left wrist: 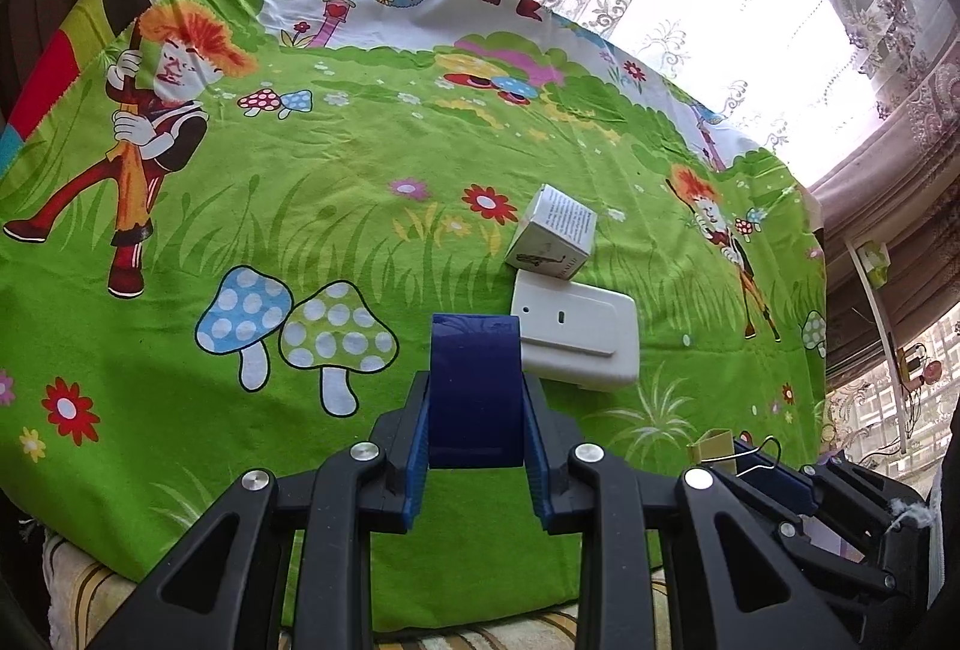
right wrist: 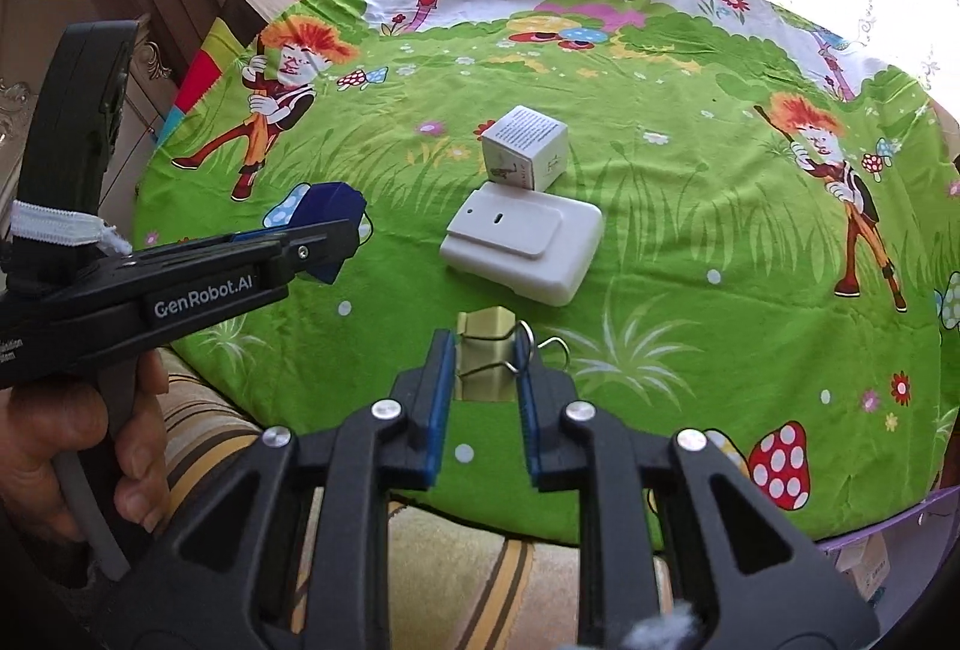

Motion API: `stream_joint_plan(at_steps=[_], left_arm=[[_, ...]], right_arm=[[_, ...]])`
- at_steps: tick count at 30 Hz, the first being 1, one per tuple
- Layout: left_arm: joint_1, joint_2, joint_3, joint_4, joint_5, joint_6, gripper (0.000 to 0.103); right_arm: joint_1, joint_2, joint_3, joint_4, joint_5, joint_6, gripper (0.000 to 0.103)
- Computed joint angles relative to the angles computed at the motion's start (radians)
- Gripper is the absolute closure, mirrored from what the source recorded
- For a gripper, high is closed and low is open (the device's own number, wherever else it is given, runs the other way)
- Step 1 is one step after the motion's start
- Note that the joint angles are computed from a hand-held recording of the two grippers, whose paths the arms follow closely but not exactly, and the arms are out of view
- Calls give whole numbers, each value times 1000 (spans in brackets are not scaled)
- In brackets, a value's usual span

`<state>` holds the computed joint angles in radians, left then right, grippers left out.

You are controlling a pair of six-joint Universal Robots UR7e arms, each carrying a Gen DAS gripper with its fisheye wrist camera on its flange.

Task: Organize rigid objects
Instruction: 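Carry the tape roll and clip into the storage box and open both tools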

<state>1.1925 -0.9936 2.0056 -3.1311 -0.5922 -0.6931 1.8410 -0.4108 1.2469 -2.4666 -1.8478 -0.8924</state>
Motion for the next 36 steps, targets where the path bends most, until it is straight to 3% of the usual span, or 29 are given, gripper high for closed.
stream_joint_plan(at_steps=[10, 24, 36], left_arm=[[-93, 79, -90, -27, -90, 143, 75], [-142, 305, -365, 133, -370, 253, 75], [-154, 452, -564, 253, -494, 306, 75]], right_arm=[[-63, -160, 94, -102, 44, 5, 79], [-156, -267, 157, -351, -70, -11, 79], [-221, -287, 112, -437, -135, 12, 79]])
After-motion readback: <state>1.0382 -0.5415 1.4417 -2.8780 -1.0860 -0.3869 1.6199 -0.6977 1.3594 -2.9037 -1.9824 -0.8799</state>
